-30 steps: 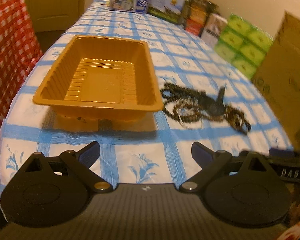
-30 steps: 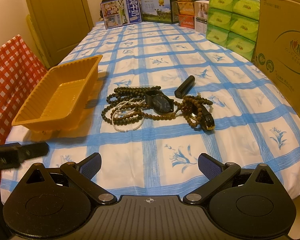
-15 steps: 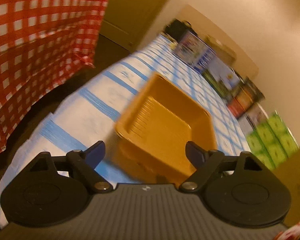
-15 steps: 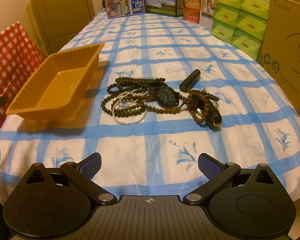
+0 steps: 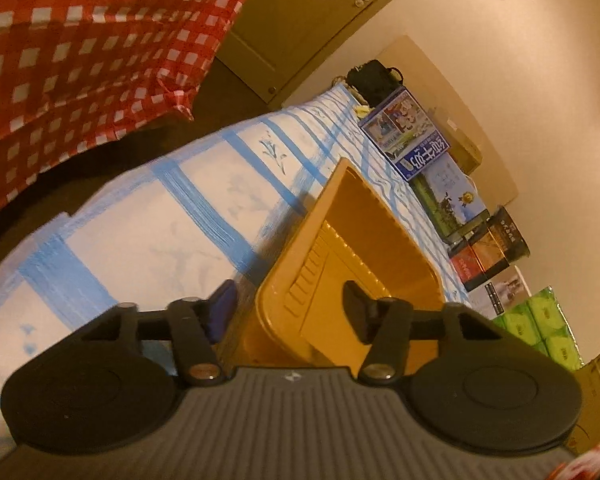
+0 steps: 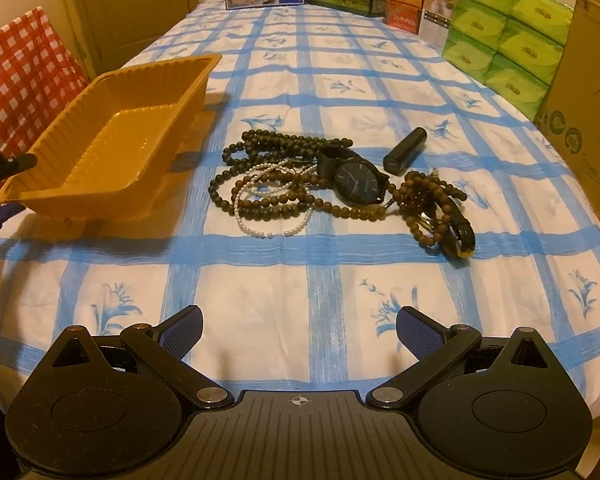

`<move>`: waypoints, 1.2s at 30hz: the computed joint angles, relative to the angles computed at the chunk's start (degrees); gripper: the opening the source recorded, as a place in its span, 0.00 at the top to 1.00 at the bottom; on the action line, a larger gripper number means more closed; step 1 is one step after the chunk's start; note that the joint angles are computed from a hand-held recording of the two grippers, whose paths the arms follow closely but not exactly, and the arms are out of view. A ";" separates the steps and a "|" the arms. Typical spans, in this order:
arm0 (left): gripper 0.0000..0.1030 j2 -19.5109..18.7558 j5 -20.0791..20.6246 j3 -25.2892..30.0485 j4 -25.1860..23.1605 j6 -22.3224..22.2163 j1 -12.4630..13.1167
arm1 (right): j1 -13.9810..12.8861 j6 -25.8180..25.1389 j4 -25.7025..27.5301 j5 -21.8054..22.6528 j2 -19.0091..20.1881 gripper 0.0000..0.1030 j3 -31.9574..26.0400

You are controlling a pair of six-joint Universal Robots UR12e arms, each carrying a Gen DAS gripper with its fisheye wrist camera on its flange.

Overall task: Organize jewelry
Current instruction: 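Swing the left tool to the orange tray and grip its rim, then tilt the orange tray up with the left tool while the right tool grips a dark bead strand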

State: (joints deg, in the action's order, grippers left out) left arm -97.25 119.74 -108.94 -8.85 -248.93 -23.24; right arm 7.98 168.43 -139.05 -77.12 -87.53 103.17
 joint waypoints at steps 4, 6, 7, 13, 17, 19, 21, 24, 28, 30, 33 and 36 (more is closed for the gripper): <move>0.64 -0.66 -0.21 0.30 0.60 -0.38 0.32 | 0.41 -0.33 0.41 -0.63 0.57 0.01 -0.54; 0.69 -0.89 0.72 0.54 0.46 -0.59 0.17 | 0.51 -0.54 0.89 -0.64 0.74 0.01 -0.74; 0.71 -0.89 0.80 0.72 -0.13 -0.53 0.16 | 0.53 -0.68 1.16 -0.58 0.82 0.01 -0.81; 0.85 -0.38 0.85 1.74 -4.24 0.46 0.10 | 0.45 -0.16 0.80 -0.01 0.94 0.01 -0.58; 0.92 0.06 0.55 2.65 -6.89 3.73 -0.03 | -0.03 1.28 -1.43 0.98 0.84 0.01 0.08; 0.93 0.16 1.03 3.54 -8.86 6.52 -0.23 | -0.34 2.21 -2.79 1.26 0.87 0.01 0.37; 0.93 0.16 1.85 4.75 -10.99 10.73 -0.45 | -0.68 3.47 -5.09 1.22 0.92 0.01 0.83; 0.93 -0.09 3.51 6.71 -13.33 18.11 -0.86 | -1.50 5.78 -9.23 0.95 1.28 0.01 1.46; 0.93 -1.00 5.83 9.69 -15.33 29.14 -1.54 | -2.68 6.92 -15.03 -0.52 2.42 0.01 1.84; 0.93 -1.56 7.14 11.02 -15.91 34.11 -2.01 | -3.15 6.08 -17.50 -1.51 3.37 0.13 1.56; 0.93 -2.42 8.64 12.52 -16.15 39.20 -2.59 | -3.89 4.21 -19.49 -2.15 4.56 0.29 0.98; 0.93 -2.97 9.48 13.41 -16.45 42.10 -3.02 | -4.14 0.81 -21.35 -3.49 5.62 0.41 0.60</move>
